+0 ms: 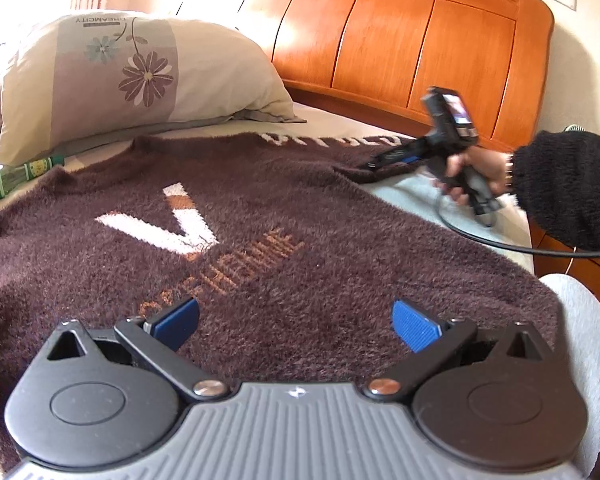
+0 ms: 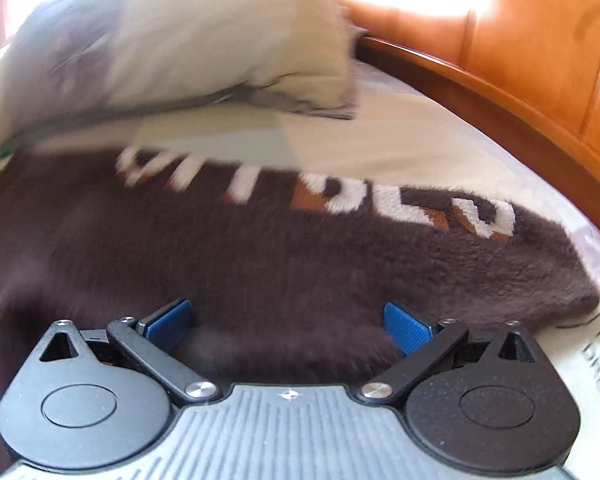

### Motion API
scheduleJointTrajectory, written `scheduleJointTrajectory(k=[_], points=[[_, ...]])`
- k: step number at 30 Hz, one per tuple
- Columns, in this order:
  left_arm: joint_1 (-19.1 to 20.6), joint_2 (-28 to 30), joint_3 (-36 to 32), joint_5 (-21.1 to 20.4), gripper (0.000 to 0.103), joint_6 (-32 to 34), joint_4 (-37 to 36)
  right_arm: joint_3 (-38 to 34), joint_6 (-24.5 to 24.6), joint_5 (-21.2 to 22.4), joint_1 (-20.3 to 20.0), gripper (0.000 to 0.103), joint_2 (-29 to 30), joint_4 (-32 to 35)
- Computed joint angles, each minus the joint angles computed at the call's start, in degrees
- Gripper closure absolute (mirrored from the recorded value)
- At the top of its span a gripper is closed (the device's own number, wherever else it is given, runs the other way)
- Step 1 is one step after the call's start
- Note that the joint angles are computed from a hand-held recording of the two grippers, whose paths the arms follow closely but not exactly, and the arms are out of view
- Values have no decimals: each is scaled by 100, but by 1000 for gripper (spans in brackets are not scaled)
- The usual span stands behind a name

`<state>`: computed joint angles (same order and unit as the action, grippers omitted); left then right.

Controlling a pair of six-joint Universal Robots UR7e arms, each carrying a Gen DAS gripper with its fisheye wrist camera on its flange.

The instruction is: Fold clothes

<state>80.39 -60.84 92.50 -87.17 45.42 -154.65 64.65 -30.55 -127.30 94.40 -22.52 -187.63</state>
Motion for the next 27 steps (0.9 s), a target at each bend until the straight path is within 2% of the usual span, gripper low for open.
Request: scheduleJointTrajectory(k=[2, 4, 7, 9, 13, 14, 15, 16, 17, 18, 19, 20, 21, 22, 24, 25, 27], points=[[-6, -1, 11, -2, 1, 25, -1, 207, 329, -34, 37, 0, -264, 230], [-10, 2, 19, -7, 1, 39, -4, -49, 265, -318, 101, 0, -177, 92], [-11, 27, 9, 53, 1, 56, 15, -364, 163, -316, 88, 0, -101, -166], [-7, 50, -10, 106, 1, 27, 52, -676, 445, -179, 4, 0, -45, -11], [14, 115, -78, 202, 1, 14, 229, -907, 1653, 518, -344, 0, -159, 751], [9, 143, -93, 271, 1, 14, 242, -905, 1798, 624, -434, 0, -185, 903], [5, 171, -102, 338, 1, 22, 239, -814, 1704, 724, -503, 0, -231, 837], [4, 186, -105, 377, 1, 31, 235, -744, 1369, 601, -517, 0, -233, 591], [7, 186, -101, 383, 1, 41, 231, -721, 882, 346, -507, 0, -187, 255], [11, 185, -95, 389, 1, 51, 227, -847, 449, -150, -485, 0, -60, -44], [14, 184, -90, 394, 1, 61, 222, -864, 256, -464, -533, 0, -14, -310], [20, 183, -92, 390, 1, 62, 229, -688, 303, -539, -555, 0, -115, -536], [29, 182, -104, 371, 1, 54, 250, -381, 571, -374, -624, 0, -313, -677], [36, 182, -119, 350, 1, 41, 272, -293, 830, -432, -613, 0, -377, -801], [42, 189, -140, 327, 1, 13, 293, 1, 1192, -127, -594, 0, -564, -892], [38, 190, -138, 334, 1, 13, 288, 71, 1151, 27, -560, 0, -589, -933], [17, 182, -105, 390, 1, 51, 245, 71, 744, 250, -477, 0, -539, -910]])
